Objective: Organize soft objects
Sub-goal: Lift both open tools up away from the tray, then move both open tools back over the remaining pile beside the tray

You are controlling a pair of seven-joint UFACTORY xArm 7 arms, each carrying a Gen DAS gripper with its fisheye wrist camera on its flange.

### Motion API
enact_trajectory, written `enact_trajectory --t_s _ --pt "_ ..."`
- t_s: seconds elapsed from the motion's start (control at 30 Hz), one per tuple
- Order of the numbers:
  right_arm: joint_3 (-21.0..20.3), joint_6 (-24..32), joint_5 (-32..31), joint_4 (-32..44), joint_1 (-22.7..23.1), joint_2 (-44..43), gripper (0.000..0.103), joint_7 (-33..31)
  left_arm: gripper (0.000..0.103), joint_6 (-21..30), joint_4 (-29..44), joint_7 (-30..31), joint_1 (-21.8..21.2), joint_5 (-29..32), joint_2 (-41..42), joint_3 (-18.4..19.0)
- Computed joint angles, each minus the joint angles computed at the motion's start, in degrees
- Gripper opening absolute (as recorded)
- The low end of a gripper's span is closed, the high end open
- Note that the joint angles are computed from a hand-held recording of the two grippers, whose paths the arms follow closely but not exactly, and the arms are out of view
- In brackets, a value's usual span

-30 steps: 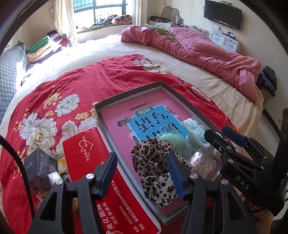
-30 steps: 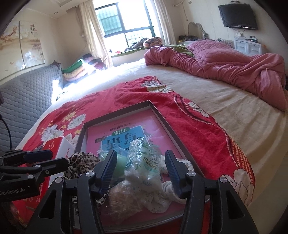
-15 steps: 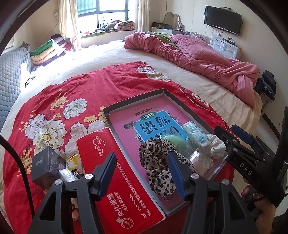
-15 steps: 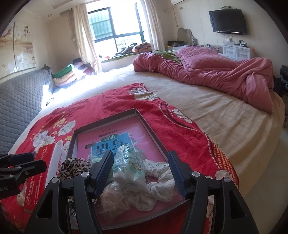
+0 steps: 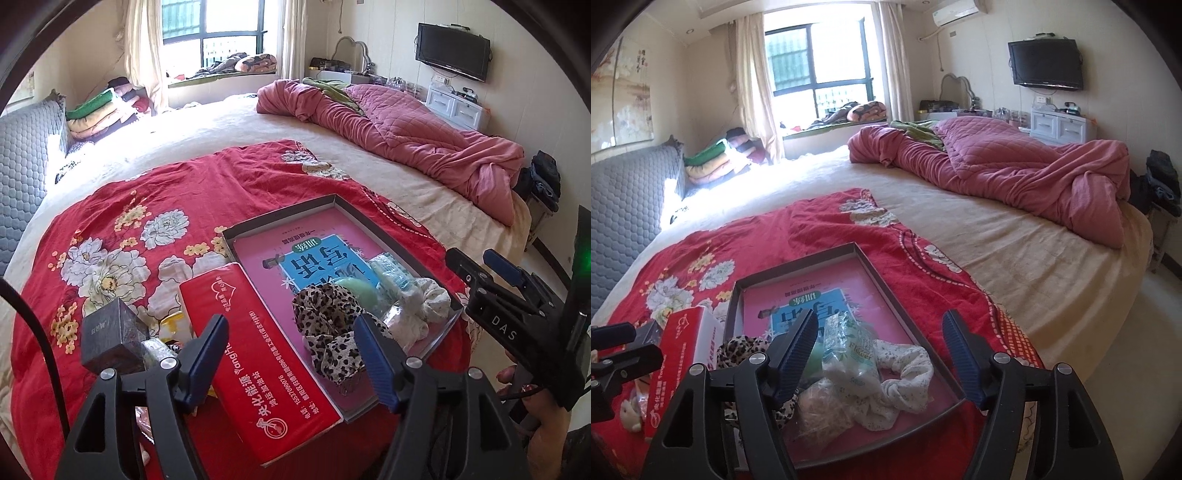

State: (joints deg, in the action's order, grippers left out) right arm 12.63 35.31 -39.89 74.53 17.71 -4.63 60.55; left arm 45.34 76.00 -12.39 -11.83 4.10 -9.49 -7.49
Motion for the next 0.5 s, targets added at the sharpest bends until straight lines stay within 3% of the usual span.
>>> enact_trajectory --t_s 0.5 --pt "3.0 5.1 -8.9 5.1 2.7 -0.9 0.076 3.7 0.073 0.2 -5.6 1.5 1.9 -3.0 -7.9 1.5"
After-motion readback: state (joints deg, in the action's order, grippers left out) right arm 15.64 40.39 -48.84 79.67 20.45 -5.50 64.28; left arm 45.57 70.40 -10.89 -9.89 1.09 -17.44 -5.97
